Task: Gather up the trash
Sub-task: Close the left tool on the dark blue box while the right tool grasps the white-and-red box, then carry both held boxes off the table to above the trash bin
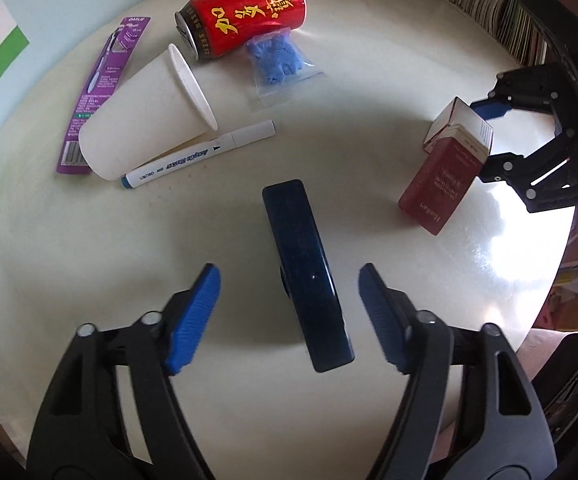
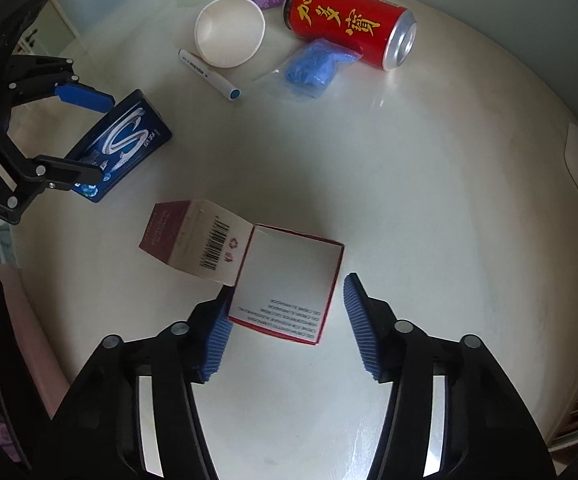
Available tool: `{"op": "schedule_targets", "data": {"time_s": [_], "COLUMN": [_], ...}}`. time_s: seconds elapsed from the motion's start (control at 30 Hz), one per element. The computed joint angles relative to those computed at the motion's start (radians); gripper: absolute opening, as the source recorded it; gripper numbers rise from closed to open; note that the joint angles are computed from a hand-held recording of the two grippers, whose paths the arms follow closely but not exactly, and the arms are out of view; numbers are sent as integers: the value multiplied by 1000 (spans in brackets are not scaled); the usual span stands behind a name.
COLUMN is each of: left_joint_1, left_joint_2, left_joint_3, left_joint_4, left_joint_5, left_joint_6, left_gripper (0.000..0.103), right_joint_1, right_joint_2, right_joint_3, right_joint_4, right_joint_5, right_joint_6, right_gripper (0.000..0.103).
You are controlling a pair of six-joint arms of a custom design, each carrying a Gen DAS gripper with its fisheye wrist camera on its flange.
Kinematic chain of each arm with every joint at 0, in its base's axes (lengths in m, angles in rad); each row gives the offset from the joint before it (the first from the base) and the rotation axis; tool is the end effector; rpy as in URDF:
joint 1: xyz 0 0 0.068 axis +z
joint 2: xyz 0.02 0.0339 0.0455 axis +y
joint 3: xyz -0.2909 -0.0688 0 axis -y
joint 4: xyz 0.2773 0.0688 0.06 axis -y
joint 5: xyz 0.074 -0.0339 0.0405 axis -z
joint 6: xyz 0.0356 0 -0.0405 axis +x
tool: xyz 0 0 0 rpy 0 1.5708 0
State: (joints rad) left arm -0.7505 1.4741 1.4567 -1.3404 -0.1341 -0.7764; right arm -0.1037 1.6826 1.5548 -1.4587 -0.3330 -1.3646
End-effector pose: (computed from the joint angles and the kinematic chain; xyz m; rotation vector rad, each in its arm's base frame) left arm 0.2178 -0.1966 0.3514 -0.0583 2.8941 -0.0735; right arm 0.3329 -0.0229 0.3191 -1.7101 2.3498 0.3779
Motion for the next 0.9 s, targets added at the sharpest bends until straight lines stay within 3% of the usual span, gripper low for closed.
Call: {"op": "schedule_targets", "data": {"time_s": [0.13, 0.2, 0.9], "left_joint_1": [20, 22, -26], "left_joint_2": [-9, -8, -37], "left_joint_3": [-28, -39, -8], "left_joint_4": [17, 20, 2], "left_joint_5": [15, 24, -42], "left_joint_6": [25, 44, 81], "left_gripper": [38, 21, 20], "right_joint_1": [-3, -3, -65], "right_joint_2": [10, 18, -102], "right_joint_3": [19, 34, -10], "right_joint_4": [3, -3, -7], "right_joint_5": [-12, -11, -24], "right_joint_6": [-11, -6, 14], "right_gripper": [44, 43, 43]}}
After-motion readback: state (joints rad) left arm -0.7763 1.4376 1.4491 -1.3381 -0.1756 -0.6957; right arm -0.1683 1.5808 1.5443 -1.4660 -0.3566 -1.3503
